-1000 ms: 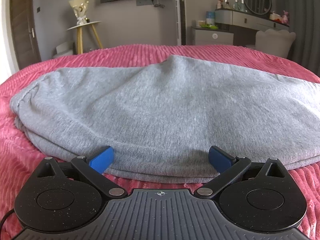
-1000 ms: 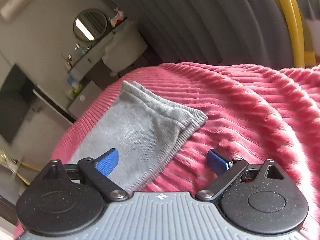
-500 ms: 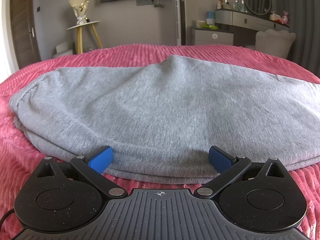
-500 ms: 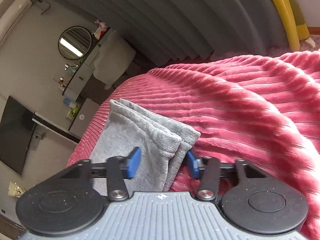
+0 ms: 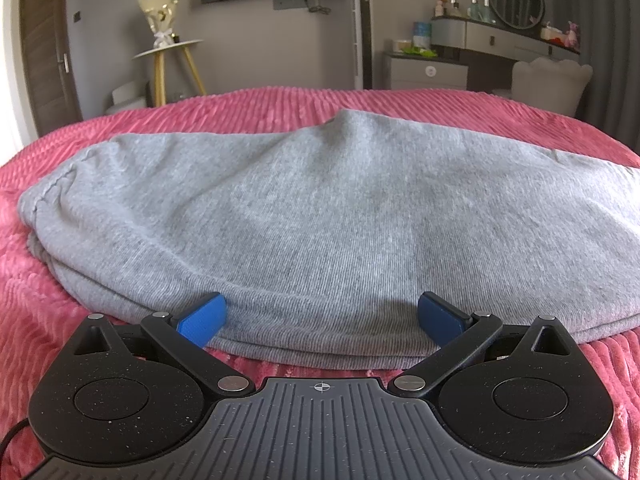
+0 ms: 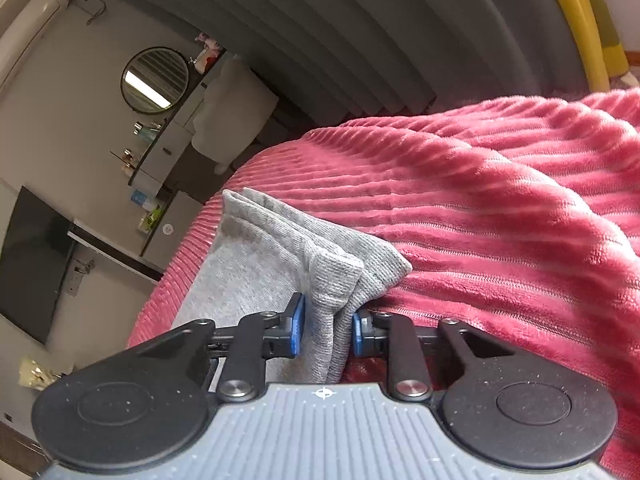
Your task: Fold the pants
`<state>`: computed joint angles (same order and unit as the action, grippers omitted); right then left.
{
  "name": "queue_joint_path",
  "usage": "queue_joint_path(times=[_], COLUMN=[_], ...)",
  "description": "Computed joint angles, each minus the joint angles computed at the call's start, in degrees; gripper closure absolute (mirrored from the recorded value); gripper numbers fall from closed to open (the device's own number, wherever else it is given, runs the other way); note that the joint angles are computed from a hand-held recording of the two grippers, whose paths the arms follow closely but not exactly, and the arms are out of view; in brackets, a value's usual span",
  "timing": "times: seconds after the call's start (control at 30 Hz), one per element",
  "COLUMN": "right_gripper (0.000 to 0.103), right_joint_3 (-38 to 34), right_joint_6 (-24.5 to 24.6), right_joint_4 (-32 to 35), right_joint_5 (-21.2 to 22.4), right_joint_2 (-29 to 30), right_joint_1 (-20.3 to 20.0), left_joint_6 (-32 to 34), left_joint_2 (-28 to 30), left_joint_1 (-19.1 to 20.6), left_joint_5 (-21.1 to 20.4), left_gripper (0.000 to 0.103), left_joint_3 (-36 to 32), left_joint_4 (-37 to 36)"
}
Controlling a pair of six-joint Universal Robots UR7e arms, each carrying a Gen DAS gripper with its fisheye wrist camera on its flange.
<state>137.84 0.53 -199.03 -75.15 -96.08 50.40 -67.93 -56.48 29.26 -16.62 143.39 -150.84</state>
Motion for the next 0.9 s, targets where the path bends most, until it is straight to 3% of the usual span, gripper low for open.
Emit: queue_joint_path(times=[0.33, 0.57, 0.67, 0.77, 0.83, 0.9], right_gripper=[0.093, 0.094, 0.094, 0.094, 0.094, 0.094], right_joint_3=[1.0, 0.7, -1.1, -4.2, -5.8, -6.6], right_joint_6=[-2.5, -5.3, -8.6, -11.5, -12.2, -16.6], right_joint_4=[-4.9, -6.7, -7.1, -7.6, -8.6, -12.3], right_joint_5=[-5.3, -12.0, -20.6, -32.0, -36.3, -37.6], right_joint_2=[0.5, 0.8, 3.2, 7.5, 9.7, 12.5], right_joint_1=[4.6, 11.0, 16.3, 22.5, 26.8, 31.9], left_joint_6=[-1.5, -17.7, -23.5, -30.6, -34.4, -41.2], left_joint_2=[-2.6, -9.4, -12.2, -15.1, -17.7, -19.7], left_joint_1=[-0.1, -2.9, -3.7, -5.5, -7.2, -8.8], left_joint_5=[-1.6, -2.8, -5.8, -8.6, -9.3, -9.2], left_gripper=[0.000, 0.000, 0.000, 0.000, 0.000, 0.000], left_joint_3=[-0.5, -3.4, -5.3, -5.5, -4.1, -3.7], left_joint_4=[2.8, 27.3, 36.6, 43.8, 45.8, 51.6])
